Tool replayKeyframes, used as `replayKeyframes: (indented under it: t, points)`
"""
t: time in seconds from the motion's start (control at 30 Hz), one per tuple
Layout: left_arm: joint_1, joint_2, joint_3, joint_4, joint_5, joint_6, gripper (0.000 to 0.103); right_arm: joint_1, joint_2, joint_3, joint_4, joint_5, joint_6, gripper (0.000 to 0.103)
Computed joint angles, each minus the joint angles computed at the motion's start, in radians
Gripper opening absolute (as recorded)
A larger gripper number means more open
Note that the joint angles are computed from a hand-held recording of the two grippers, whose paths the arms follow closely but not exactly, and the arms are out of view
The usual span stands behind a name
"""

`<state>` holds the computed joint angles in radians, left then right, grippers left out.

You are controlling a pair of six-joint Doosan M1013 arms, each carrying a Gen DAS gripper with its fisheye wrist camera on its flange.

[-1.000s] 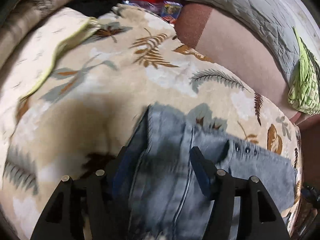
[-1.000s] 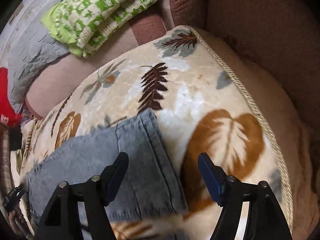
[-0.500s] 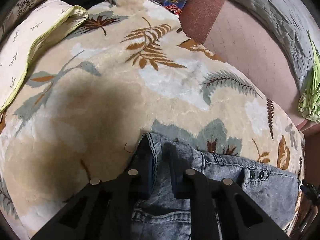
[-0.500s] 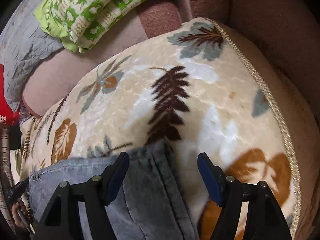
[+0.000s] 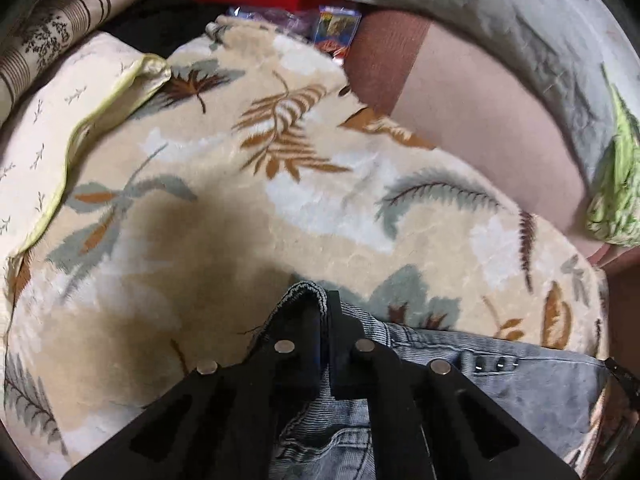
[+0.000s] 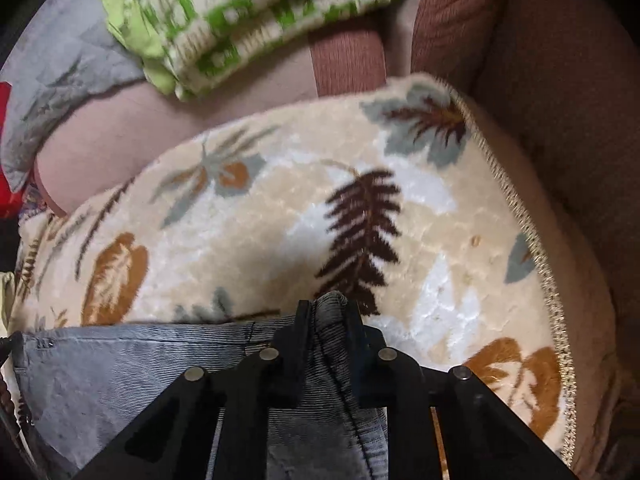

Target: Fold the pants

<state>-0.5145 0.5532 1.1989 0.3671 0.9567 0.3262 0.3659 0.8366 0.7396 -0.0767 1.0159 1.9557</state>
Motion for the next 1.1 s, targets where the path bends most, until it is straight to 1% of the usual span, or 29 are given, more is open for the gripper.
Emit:
replayKeyframes:
  t: [0.13, 0.2, 0.27, 0.37, 0.47, 0.57, 0.6, 0.63, 0.7, 0.73, 0.8, 0.83, 0.87, 0.9, 0.93, 0.97, 1.0, 1.03, 1.07, 1.1]
  points:
    - [-0.011, -0.043, 0.037, 0.035, -0.054, -0.032, 0.002, 0.004, -0.036, 0.034, -0.009, -0.046, 0.021, 0.016]
    - [-0.022, -0.068, 0.058, 0.057, -0.09, -0.049, 0.002, 0.008, -0.064, 0.067, -0.022, -0.084, 0.041, 0.016]
    - [-0.032, -0.096, 0.08, 0.077, -0.124, -0.06, 0.002, 0.01, -0.087, 0.088, -0.025, -0.102, 0.05, 0.016]
    - [-0.049, -0.14, 0.117, 0.112, -0.164, -0.092, 0.002, 0.013, -0.139, 0.144, -0.027, -0.153, 0.07, 0.016]
    - [-0.08, -0.196, 0.164, 0.165, -0.193, -0.128, 0.002, 0.014, -0.2, 0.218, -0.025, -0.214, 0.081, 0.016]
    - [-0.13, -0.264, 0.237, 0.249, -0.211, -0.187, 0.002, 0.013, -0.286, 0.334, -0.02, -0.298, 0.086, 0.016]
    - [-0.151, -0.29, 0.27, 0.277, -0.218, -0.215, 0.002, 0.011, -0.327, 0.394, -0.005, -0.342, 0.085, 0.016]
    - [-0.168, -0.313, 0.301, 0.297, -0.226, -0.242, 0.002, 0.009, -0.353, 0.434, 0.006, -0.367, 0.079, 0.016]
    - [-0.21, -0.362, 0.375, 0.331, -0.243, -0.307, 0.002, 0.007, -0.423, 0.545, 0.024, -0.431, 0.079, 0.016]
    - [-0.226, -0.381, 0.408, 0.336, -0.252, -0.337, 0.003, 0.004, -0.465, 0.617, 0.052, -0.465, 0.073, 0.016]
    - [-0.259, -0.424, 0.485, 0.338, -0.263, -0.388, 0.003, 0.003, -0.527, 0.735, 0.09, -0.504, 0.065, 0.016]
    - [-0.27, -0.437, 0.514, 0.342, -0.266, -0.416, 0.003, 0.002, -0.552, 0.791, 0.121, -0.516, 0.054, 0.016]
    - [-0.276, -0.446, 0.543, 0.318, -0.28, -0.42, 0.004, 0.001, -0.57, 0.836, 0.149, -0.519, 0.041, 0.017]
    - [-0.274, -0.45, 0.564, 0.246, -0.292, -0.372, 0.004, 0.001, -0.585, 0.889, 0.185, -0.509, 0.022, 0.021]
    - [-0.268, -0.446, 0.573, 0.166, -0.287, -0.312, 0.006, 0.001, -0.588, 0.919, 0.196, -0.487, 0.025, 0.021]
    - [-0.264, -0.439, 0.577, 0.096, -0.265, -0.267, 0.008, 0.0, -0.587, 0.942, 0.196, -0.462, 0.041, 0.033]
    - [-0.267, -0.431, 0.574, 0.068, -0.223, -0.255, 0.009, 0.0, -0.585, 0.96, 0.19, -0.435, 0.063, 0.057]
    - [-0.276, -0.425, 0.567, 0.075, -0.167, -0.264, 0.009, -0.002, -0.593, 0.988, 0.193, -0.439, 0.089, 0.069]
    - [-0.286, -0.426, 0.565, 0.104, -0.136, -0.293, 0.01, -0.006, -0.611, 1.021, 0.209, -0.474, 0.118, 0.073]
    - [-0.296, -0.43, 0.563, 0.141, -0.118, -0.331, 0.01, -0.012, -0.63, 1.047, 0.237, -0.511, 0.126, 0.073]
